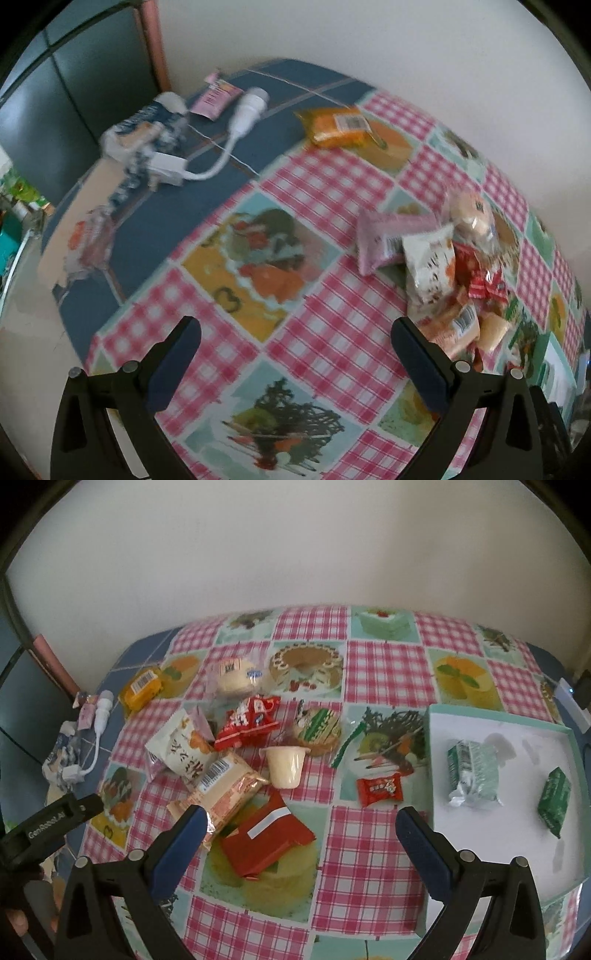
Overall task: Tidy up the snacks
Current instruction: 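Move both open tools back from the tray toward the snack pile, then grasp the red box with the right tool while the left tool reaches toward the barcode bread packet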
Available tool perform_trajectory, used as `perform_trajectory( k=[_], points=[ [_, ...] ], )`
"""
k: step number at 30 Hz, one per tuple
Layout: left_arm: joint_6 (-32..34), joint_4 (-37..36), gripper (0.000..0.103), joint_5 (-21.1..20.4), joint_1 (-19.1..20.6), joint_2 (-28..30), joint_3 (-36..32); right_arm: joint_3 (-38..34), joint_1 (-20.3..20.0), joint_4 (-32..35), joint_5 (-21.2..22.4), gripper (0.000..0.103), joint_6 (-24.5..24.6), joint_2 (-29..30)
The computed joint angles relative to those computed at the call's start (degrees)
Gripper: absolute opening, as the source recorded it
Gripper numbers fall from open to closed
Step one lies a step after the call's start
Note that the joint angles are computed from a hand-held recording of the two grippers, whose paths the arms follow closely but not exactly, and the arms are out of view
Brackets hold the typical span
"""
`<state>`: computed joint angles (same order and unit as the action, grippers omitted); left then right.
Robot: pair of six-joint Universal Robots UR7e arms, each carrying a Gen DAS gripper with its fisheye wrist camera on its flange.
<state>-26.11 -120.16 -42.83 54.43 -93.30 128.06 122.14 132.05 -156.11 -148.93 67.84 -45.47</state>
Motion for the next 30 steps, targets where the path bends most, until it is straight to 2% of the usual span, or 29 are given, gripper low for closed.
perform_trajectory(
  k=[5, 9, 13, 19, 25, 30],
  points=[
    [1.3, -0.2, 0.102, -2.2, 1.6, 3.9, -0.1, 1.3, -3.2, -5.9, 4.0, 0.103, -3.5, 1.6],
    [1.2, 0.2, 0.102, -2.7, 3.1, 6.4, -0.5, 1.6, -5.5, -5.9, 6.7, 0.103, -3.9, 2.8],
    [0.1, 0.0, 0.102, -2.3, 4.4, 7.7, -1.0, 1.4, -6.5, -8.3, 8.2, 0.103, -6.5, 4.1],
    [-0.6, -0.4, 0.102, -1.4, 6.3, 9.1, -1.9, -0.2, -7.1, -8.6, 9.3, 0.103, -9.6, 6.5],
    [1.4, -2.8, 0.102, -0.5, 7.7, 9.5, -2.4, -1.3, -7.7, -9.5, 10.4, 0.103, -11.9, 8.8],
    [1.3, -2.0, 0.102, 0.1, 7.4, 7.8, -2.2, -4.2, -7.3, -4.4, 8.2, 0.103, -11.8, 10.7]
  ],
)
